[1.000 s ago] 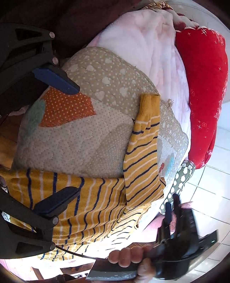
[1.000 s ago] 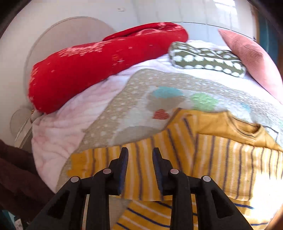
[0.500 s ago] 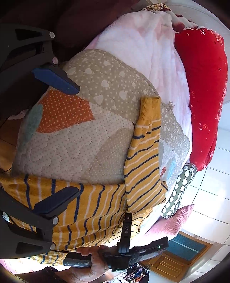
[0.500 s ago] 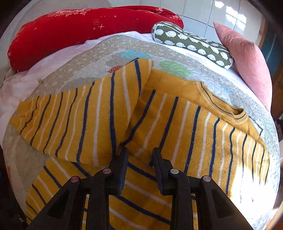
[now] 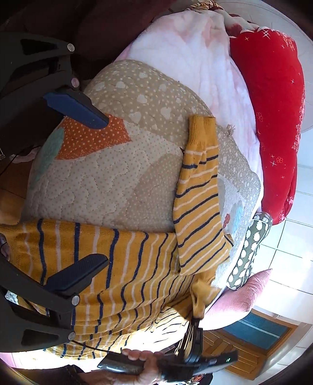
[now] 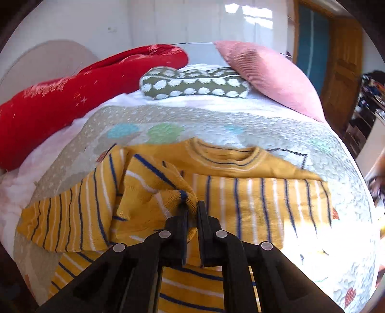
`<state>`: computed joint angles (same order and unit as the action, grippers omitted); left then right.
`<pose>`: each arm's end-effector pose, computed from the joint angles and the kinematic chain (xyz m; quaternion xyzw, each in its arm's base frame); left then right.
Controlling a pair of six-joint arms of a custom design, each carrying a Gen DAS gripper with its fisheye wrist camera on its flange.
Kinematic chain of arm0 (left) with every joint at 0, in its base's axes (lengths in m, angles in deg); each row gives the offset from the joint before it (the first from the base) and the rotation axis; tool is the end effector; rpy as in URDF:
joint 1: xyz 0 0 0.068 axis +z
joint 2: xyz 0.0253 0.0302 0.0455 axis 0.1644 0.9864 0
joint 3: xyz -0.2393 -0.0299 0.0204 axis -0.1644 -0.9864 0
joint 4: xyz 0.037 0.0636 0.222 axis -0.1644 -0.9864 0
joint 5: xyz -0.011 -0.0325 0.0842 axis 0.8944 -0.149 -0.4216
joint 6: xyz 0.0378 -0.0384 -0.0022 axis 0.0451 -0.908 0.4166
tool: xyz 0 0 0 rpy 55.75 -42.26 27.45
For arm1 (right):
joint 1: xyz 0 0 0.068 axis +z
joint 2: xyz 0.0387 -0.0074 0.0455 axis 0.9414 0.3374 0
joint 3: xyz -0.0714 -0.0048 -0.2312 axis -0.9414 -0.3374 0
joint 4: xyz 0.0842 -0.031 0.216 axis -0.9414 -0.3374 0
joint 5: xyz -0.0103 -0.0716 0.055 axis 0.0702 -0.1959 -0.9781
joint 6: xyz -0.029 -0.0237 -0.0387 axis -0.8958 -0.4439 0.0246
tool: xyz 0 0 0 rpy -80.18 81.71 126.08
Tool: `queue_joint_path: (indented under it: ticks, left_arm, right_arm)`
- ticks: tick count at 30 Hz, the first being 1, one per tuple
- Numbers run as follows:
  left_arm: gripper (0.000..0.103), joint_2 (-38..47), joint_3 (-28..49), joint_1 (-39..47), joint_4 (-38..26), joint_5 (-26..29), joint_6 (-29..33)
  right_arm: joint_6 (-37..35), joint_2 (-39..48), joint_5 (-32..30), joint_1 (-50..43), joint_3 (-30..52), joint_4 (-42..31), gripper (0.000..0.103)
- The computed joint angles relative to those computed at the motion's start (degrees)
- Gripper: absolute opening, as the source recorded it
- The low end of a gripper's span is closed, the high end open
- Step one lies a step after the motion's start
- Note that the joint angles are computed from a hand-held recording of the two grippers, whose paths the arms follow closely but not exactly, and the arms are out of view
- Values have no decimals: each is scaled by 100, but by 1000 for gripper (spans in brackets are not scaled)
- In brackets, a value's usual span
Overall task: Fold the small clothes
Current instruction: 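Lay the held sleeve across the sweater body and open the right gripper, then move the right gripper to the other sleeve cuff and grasp it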
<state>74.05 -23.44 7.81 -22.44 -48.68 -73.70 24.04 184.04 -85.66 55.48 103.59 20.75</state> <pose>0.2550 -0.0159 0.1978 0.0639 0.9448 -0.1160 0.2996 0.3408 -0.0884 0.2408 0.1442 0.9212 -0.0143 0.3611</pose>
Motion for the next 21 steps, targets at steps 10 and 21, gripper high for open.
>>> queue_joint_path:
  ticks: [10, 21]
  left_arm:
    - [103, -169, -90, -714, -241, -238, -226]
    - [103, -242, -280, -776, -389, -278, -25]
  right_arm:
    - [382, -203, -440, -4542, -20, -525, 10]
    - [-2599, -1741, -3125, -6240, -2081, -2199, 31]
